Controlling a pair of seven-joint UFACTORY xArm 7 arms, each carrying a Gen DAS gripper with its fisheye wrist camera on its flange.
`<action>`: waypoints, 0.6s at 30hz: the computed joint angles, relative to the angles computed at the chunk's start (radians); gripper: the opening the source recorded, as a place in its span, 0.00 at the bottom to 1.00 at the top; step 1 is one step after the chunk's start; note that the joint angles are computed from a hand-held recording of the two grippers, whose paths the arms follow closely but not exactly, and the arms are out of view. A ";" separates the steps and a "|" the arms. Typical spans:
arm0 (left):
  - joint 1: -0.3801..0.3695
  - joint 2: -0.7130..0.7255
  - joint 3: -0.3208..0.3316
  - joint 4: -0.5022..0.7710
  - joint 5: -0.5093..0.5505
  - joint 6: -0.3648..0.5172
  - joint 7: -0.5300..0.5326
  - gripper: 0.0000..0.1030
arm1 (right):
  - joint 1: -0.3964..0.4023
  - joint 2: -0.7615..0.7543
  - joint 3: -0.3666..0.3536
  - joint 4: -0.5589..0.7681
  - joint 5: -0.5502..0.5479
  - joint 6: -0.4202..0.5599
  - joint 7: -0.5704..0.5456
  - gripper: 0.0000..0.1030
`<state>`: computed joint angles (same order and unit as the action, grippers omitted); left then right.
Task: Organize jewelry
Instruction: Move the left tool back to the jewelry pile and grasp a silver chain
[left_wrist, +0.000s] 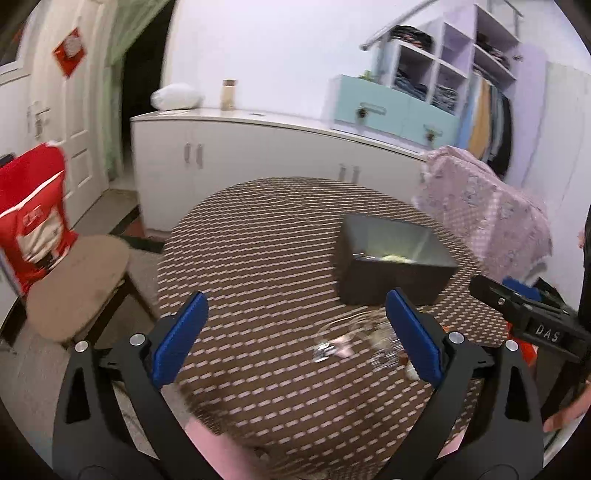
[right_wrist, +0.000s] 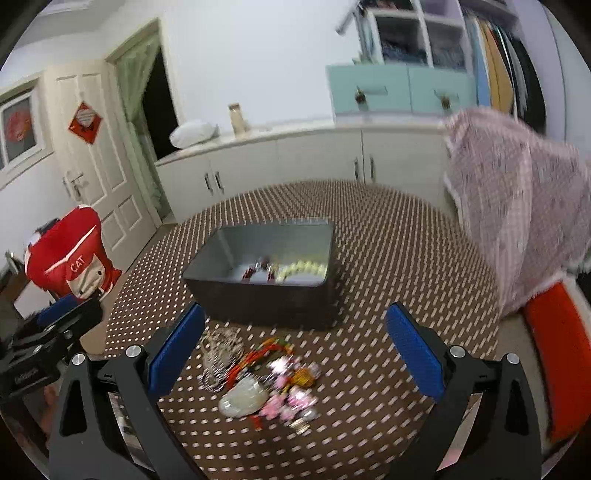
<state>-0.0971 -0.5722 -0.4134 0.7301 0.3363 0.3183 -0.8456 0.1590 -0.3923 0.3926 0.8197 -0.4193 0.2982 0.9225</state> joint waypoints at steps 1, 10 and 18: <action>-0.010 -0.015 0.017 -0.022 -0.011 0.002 0.002 0.93 | 0.042 0.026 -0.030 0.005 0.045 -0.009 -0.032 0.92; -0.211 0.053 0.207 -0.112 -0.221 -0.116 0.180 0.93 | 0.096 0.119 -0.047 0.075 0.061 0.039 -0.064 0.92; -0.492 0.184 0.420 -0.055 -0.454 -0.180 0.498 0.69 | 0.094 0.075 -0.064 0.038 0.046 0.051 -0.037 0.92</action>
